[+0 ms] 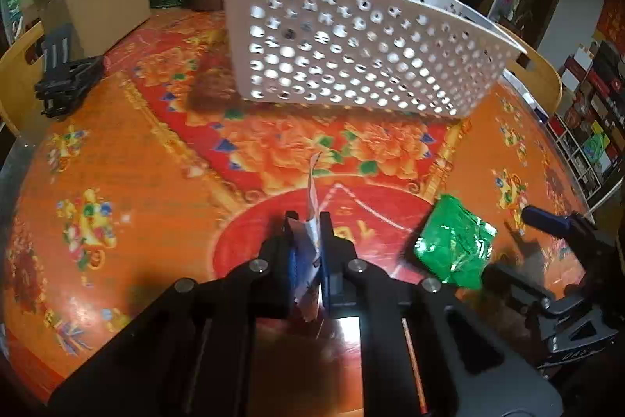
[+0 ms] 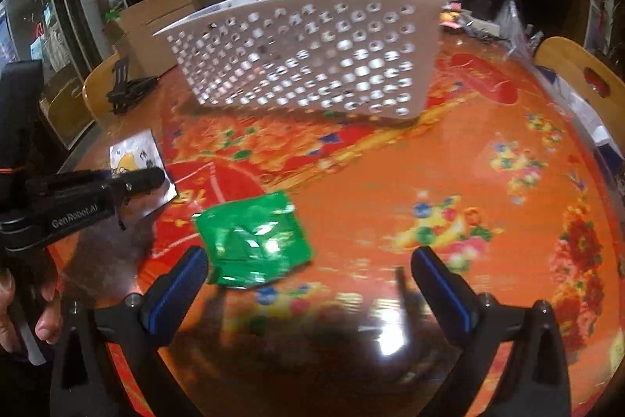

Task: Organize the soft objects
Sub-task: 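Grasp the white cartoon card with the left tool while the right tool grasps the green packet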

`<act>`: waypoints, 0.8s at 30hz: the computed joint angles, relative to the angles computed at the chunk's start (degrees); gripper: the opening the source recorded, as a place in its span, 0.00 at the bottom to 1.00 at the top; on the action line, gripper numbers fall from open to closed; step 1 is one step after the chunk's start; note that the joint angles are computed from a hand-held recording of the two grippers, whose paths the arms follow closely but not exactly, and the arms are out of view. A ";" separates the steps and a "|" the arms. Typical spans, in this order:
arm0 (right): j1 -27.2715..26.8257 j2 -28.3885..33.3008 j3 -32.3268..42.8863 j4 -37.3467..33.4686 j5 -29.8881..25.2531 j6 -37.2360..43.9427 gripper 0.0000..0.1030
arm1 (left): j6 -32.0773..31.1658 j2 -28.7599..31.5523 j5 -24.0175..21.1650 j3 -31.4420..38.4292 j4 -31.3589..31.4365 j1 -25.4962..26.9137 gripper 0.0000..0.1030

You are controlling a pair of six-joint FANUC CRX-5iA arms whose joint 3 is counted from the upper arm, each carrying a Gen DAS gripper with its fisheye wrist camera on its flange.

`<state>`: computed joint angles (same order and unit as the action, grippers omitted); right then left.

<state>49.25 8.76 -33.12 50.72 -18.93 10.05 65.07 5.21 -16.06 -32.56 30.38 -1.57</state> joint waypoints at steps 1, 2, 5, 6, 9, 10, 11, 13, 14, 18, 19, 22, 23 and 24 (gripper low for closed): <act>0.25 0.44 0.52 -0.84 0.33 0.68 1.00 | -2.09 -0.31 0.41 -0.97 2.44 0.46 0.08; 0.45 0.87 0.93 -0.90 0.68 0.83 1.00 | -3.01 -0.43 0.55 -1.45 3.53 0.76 0.08; 1.47 2.57 2.81 -2.10 -0.13 2.61 1.00 | -7.55 -0.62 1.27 -3.29 8.56 1.32 0.08; 1.88 3.25 3.59 -2.87 -0.60 3.58 0.99 | -9.36 -0.68 1.66 -3.95 10.54 1.27 0.08; 3.33 5.15 6.23 -5.86 -3.35 6.97 0.90 | -13.96 -0.91 2.47 -5.44 15.43 1.04 0.08; 3.55 5.58 6.91 -7.18 -3.83 8.31 0.89 | -14.47 -0.76 2.82 -5.62 16.11 0.77 0.08; 3.79 5.99 6.97 -5.50 -4.55 7.25 0.88 | -15.22 -0.75 3.10 -5.91 17.12 0.57 0.08; 4.19 6.61 7.46 -4.71 -5.86 7.07 0.86 | -16.95 -0.71 3.30 -6.36 19.13 0.48 0.08; 4.31 6.75 7.61 -4.45 -6.29 7.01 0.85 | -17.23 -0.58 3.53 -6.47 19.66 0.28 0.08; 4.39 7.08 6.93 0.06 -7.25 3.88 0.70 | -20.05 -0.44 4.21 -7.26 23.69 -0.43 0.08; 4.34 6.99 6.81 0.26 -7.04 3.81 0.65 | -20.20 -0.43 4.23 -7.31 23.99 -0.48 0.08; 3.93 6.24 5.97 0.60 -6.27 3.59 0.57 | -21.08 -0.59 4.41 -7.63 25.30 -0.86 0.08; 3.72 6.04 5.59 1.33 -5.85 3.12 0.56 | -21.06 -0.64 4.42 -7.66 25.26 -0.88 0.08; 3.61 5.91 5.33 1.64 -5.44 2.96 0.55 | -20.91 -0.72 4.36 -7.66 25.06 -0.88 0.08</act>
